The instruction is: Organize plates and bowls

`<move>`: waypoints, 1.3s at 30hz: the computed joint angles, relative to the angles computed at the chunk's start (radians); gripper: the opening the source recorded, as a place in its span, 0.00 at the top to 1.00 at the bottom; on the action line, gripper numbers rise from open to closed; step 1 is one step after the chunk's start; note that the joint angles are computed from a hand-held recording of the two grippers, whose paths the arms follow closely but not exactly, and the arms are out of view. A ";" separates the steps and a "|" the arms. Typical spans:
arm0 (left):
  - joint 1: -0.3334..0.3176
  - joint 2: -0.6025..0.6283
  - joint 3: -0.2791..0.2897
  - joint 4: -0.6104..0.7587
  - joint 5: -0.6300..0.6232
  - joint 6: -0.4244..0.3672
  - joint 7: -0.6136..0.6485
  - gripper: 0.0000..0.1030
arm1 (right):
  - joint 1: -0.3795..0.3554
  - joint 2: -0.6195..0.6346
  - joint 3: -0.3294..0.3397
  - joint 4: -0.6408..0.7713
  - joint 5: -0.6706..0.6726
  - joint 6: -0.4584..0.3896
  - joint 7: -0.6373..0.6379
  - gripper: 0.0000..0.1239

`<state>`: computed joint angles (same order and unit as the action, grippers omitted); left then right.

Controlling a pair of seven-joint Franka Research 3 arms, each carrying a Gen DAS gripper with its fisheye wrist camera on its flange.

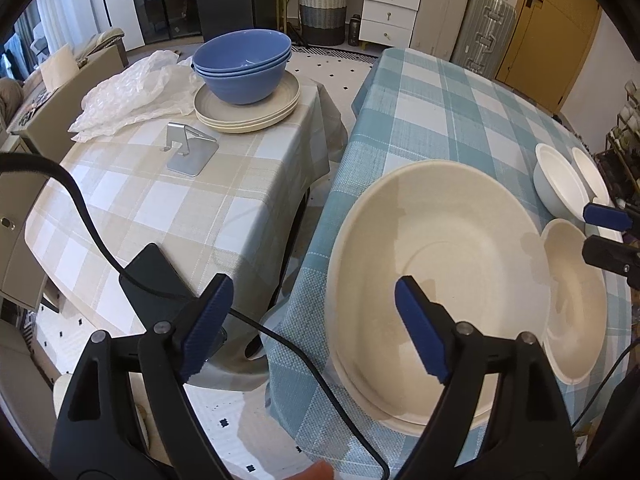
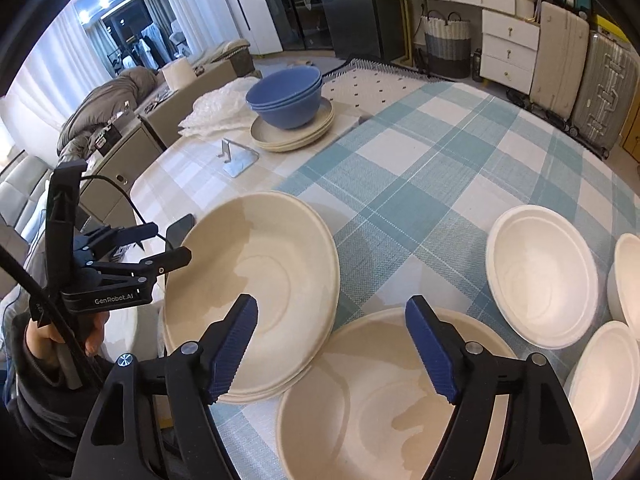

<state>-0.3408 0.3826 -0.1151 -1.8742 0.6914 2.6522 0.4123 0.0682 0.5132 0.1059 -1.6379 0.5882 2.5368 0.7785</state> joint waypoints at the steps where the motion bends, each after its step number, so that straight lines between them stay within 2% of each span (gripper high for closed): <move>1: 0.000 -0.002 0.001 -0.005 0.002 0.007 -0.003 0.20 | 0.000 -0.008 0.001 -0.014 0.005 0.016 -0.003 0.31; 7: 0.000 -0.017 0.013 -0.046 0.028 0.065 -0.048 0.18 | -0.027 -0.054 0.029 -0.084 0.078 0.054 -0.070 0.25; 12: -0.005 -0.022 0.027 -0.064 0.059 0.099 -0.095 0.17 | -0.030 -0.095 0.042 -0.150 0.167 0.121 -0.135 0.23; 20: -0.012 -0.028 0.043 -0.088 0.112 0.140 -0.186 0.17 | -0.008 -0.107 0.026 -0.182 0.168 0.166 -0.130 0.23; 39: -0.030 -0.016 0.069 -0.112 0.226 0.233 -0.312 0.16 | -0.016 -0.143 0.035 -0.227 0.270 0.205 -0.178 0.23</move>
<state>-0.3713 0.3669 -0.0460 -1.9865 0.9178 2.8848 0.1006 0.0522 0.3703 0.1406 -1.8647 0.8582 2.7417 0.6010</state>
